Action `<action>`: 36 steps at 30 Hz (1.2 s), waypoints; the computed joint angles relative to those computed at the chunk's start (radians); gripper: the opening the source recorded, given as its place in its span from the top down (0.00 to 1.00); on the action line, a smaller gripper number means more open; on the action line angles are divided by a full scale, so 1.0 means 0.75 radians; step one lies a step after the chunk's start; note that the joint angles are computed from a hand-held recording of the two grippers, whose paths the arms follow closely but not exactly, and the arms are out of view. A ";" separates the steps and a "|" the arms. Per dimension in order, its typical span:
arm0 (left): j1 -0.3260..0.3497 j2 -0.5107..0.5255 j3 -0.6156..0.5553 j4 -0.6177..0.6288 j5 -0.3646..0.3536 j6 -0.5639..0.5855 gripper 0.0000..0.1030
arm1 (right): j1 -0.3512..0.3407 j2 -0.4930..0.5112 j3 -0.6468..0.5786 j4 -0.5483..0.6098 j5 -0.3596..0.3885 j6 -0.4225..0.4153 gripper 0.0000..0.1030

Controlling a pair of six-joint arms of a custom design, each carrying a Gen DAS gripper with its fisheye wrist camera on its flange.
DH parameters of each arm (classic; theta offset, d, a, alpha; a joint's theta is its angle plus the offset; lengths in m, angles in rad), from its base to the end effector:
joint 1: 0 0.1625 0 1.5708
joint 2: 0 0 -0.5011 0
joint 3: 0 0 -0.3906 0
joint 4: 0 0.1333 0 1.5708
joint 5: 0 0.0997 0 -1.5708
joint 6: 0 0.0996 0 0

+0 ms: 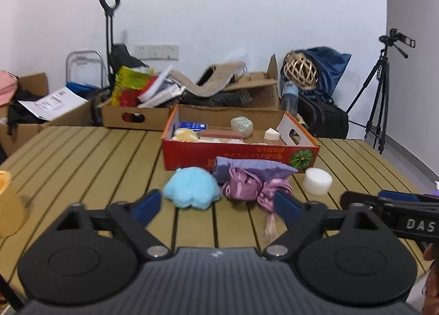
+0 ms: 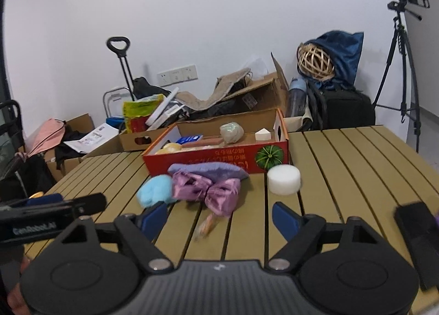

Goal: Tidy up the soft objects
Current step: 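Close both grippers together on the pink satin bow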

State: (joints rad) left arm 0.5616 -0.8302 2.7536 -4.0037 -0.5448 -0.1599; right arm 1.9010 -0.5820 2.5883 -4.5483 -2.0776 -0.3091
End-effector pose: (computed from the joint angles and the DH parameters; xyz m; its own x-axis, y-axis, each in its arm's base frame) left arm -0.1506 -0.3529 0.1693 -0.7387 0.1397 -0.6594 0.6293 0.4934 -0.6004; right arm 0.2042 -0.3338 0.1170 -0.8560 -0.0713 0.5121 -0.4654 0.5376 -0.7031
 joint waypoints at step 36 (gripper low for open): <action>0.427 -0.108 -0.377 0.434 -0.578 0.152 0.94 | -0.203 -0.037 -0.274 0.439 0.233 0.015 0.89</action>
